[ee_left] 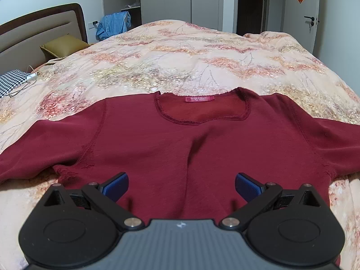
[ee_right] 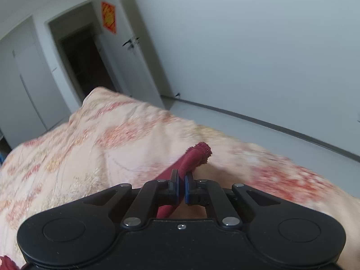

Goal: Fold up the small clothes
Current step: 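Grasp the cuff of one red sweater sleeve with the right tool, then lift the sleeve and lay it across the sweater body, open right tool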

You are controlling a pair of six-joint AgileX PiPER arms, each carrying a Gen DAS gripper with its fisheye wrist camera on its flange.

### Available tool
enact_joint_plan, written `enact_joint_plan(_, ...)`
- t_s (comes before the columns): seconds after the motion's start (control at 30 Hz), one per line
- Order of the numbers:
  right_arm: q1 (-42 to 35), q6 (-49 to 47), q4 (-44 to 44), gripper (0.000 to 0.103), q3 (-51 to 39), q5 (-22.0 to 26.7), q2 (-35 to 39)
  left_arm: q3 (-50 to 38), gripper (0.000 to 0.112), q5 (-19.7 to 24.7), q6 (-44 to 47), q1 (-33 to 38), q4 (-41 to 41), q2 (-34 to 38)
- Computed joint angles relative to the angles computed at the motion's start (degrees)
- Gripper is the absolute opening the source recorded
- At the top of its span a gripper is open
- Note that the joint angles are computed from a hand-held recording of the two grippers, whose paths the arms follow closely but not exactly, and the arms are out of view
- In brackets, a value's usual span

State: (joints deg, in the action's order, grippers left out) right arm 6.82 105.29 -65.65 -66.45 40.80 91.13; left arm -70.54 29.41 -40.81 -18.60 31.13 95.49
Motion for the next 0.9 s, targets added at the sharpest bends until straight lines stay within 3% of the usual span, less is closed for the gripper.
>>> enact_joint_plan(0.2,0.26,-1.53,4.89,0.004,5.27,1.27,-3.56,-3.44,0.103,5.72,7.72,0.63,-5.72,2.45)
enact_joint_plan(0.43,10.51,-2.95,-3.74,0.004,1.33,7.98,-6.12,-0.91,0.103,2.73,11.98,3.33,-10.82,-2.47)
enact_joint_plan(0.67,24.88,-16.48,-6.25,0.004,-14.79,9.53,-0.65,-2.28,0.103,3.05,15.76,7.55,-15.12,-7.61)
enact_joint_plan(0.9,35.6,-36.27,0.47,0.004,-37.93,4.23,15.89,-2.53,0.103,3.14,20.16,14.85,-19.4,-11.06)
